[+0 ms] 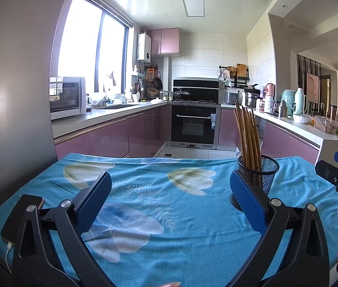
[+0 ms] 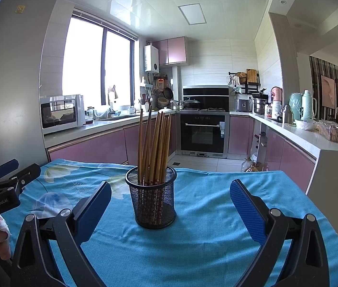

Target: Organize utensils

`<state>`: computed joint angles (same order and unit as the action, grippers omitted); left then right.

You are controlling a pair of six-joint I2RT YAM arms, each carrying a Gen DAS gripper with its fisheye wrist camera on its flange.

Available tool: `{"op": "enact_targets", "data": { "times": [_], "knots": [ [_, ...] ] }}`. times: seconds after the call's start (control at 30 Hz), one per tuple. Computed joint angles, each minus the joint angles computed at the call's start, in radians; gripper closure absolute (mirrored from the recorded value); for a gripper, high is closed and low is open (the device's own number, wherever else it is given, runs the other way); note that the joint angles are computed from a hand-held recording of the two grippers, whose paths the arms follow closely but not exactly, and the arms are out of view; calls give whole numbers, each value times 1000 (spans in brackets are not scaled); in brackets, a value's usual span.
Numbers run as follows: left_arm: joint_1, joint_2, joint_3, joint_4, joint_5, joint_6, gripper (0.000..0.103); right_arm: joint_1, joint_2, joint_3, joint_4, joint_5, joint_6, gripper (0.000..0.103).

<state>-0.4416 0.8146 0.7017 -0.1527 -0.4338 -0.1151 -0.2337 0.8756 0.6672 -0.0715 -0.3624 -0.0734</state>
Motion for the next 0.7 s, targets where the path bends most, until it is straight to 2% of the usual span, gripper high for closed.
{"op": "enact_targets", "data": {
  "times": [0.7],
  "knots": [
    [-12,-2,1,-13,-10,-4,5,1,-2,-1,-1,3,1,7]
  ]
}}
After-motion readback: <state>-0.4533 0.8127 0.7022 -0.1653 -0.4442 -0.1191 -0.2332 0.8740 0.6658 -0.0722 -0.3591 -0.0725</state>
